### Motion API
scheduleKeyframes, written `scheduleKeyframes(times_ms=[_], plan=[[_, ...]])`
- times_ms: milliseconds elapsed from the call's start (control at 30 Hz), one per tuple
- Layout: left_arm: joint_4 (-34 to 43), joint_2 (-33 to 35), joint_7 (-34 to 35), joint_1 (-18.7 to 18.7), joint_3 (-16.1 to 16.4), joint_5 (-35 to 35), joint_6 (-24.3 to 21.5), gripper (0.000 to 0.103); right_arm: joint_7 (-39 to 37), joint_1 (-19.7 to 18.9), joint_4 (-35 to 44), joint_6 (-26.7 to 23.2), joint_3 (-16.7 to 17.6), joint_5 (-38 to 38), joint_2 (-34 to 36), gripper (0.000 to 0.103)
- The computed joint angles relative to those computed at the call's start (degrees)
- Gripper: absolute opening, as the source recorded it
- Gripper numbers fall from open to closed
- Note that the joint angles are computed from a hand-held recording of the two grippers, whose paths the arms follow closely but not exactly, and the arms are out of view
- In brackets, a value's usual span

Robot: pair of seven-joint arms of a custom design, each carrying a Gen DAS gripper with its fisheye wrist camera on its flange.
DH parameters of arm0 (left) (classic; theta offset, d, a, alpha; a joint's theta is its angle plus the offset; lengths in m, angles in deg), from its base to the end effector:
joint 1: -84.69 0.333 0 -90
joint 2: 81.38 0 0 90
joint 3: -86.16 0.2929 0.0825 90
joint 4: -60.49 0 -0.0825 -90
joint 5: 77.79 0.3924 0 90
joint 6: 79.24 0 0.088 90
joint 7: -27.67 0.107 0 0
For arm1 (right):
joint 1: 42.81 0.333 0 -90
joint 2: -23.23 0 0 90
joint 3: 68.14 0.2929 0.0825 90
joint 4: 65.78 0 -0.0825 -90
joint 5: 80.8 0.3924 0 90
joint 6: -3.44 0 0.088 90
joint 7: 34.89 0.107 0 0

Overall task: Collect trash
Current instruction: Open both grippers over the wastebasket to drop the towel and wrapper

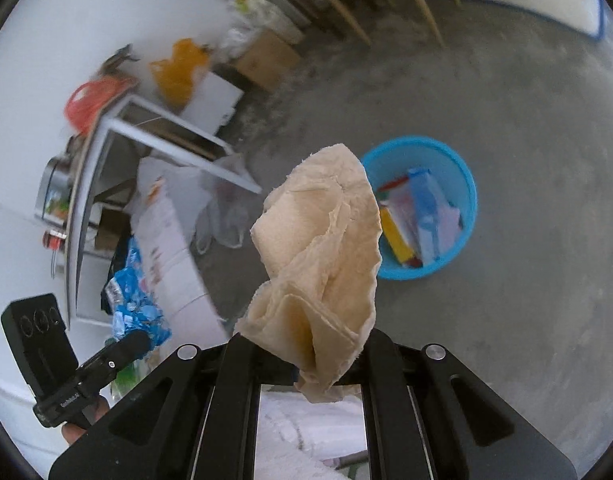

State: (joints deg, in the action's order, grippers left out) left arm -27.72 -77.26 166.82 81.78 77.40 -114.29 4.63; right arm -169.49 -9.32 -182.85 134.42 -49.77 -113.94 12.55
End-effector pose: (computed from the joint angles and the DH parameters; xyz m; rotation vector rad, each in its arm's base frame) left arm 0.5457 -0.1799 0.5908 0.6357 -2.5608 0.7104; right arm 0.3447 0.4338 0.5427 -0.5046 2.3999 -0.0965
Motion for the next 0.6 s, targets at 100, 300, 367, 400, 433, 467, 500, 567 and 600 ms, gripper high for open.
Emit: scheduleKeyframes(times_ms=[100,300,367,400,433,467,500,567,600], plan=[[1.97,3.45,-3.32,-2.96,-2.2,3.42,0.96,0.025,0.44,-0.99,-5.26,5.98,-1.87,2.71,-1.28,0.007],[-0.59,6.71,-8.1,-8.86,-4.79,10.48,13.41,0.052,-0.67,-4.93,-10.41,12.22,-4.44,4.23,0.4,0.015],[-0.64,8.53,-11.79,-10.45,-5.04,13.09,16.99,0.065,-1.53,-5.96,-12.05,15.05,-5.39,4.9,2.04,0.033],[-0.09,9.34,-13.13,-10.64,-5.06,13.48,16.73,0.065,-2.18,-6.27,-12.23,16.08,-5.73,5.44,3.1,0.042],[1.83,11.07,-14.95,-10.84,-5.12,13.59,15.61,0.065,-2.95,-6.45,-12.6,17.23,-6.11,6.35,4.15,0.043],[2.82,12.01,-16.79,-10.83,-5.05,13.53,14.98,0.065,-3.71,-6.48,-12.92,17.96,-6.37,7.31,4.92,0.043],[3.17,12.31,-17.48,-10.67,-5.05,13.38,15.01,0.065,-3.97,-6.53,-13.2,18.43,-6.54,7.88,5.2,0.046],[2.45,11.43,-16.44,-9.43,-5.1,11.4,15.0,0.067,-3.91,-6.52,-13.19,19.32,-6.75,9.29,6.59,0.051],[1.73,10.64,-15.19,-8.92,-5.06,10.8,15.6,0.068,-3.96,-6.36,-13.26,19.27,-6.79,10.02,6.64,0.052]])
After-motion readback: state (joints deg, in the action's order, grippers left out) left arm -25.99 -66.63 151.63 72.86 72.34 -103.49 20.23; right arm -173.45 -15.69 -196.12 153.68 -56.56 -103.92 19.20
